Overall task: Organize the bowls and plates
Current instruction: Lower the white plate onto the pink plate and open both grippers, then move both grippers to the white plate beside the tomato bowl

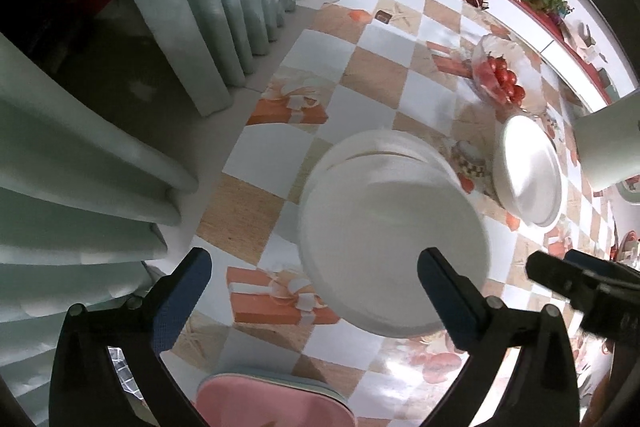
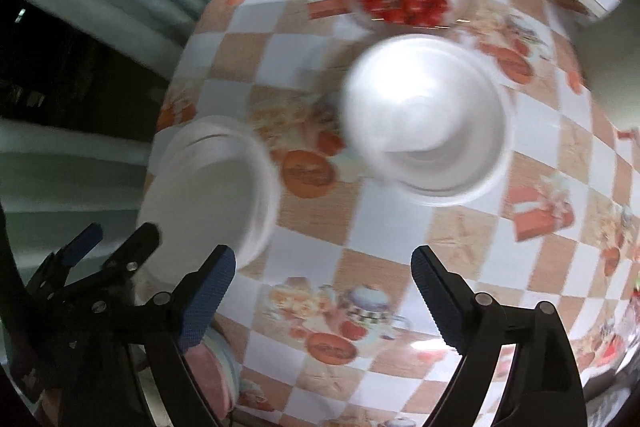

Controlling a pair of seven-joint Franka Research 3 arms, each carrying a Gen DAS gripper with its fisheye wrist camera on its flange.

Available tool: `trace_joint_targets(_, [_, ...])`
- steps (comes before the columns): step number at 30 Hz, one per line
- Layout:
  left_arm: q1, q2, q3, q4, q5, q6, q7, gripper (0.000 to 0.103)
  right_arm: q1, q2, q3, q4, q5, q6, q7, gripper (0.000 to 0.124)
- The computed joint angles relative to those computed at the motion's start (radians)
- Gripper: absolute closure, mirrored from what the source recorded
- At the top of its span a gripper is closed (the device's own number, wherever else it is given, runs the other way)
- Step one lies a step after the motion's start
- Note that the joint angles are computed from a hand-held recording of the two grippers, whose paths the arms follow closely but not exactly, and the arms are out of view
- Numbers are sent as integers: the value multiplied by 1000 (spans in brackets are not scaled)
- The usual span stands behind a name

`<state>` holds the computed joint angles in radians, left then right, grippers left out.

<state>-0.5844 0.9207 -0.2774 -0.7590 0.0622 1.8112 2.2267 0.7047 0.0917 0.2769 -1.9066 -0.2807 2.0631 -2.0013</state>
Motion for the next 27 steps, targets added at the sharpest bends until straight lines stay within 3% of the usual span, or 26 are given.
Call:
trace_joint_targets(7, [53, -190, -39, -350, 3, 197, 47, 0, 30, -48, 22, -72, 36, 6, 134, 33])
trace_joint_targets(15, [49, -209, -36, -431, 63, 270, 16, 0, 49, -72, 32, -127, 47, 29, 209, 33])
trace_joint_targets(23, [35, -232, -21, -549, 161, 430, -9, 0, 49, -111, 30, -222, 80, 86, 232, 33])
trace_joint_targets(27, [63, -249, -59, -533, 116, 433, -4, 0, 48, -127, 30, -266, 87, 117, 246, 33])
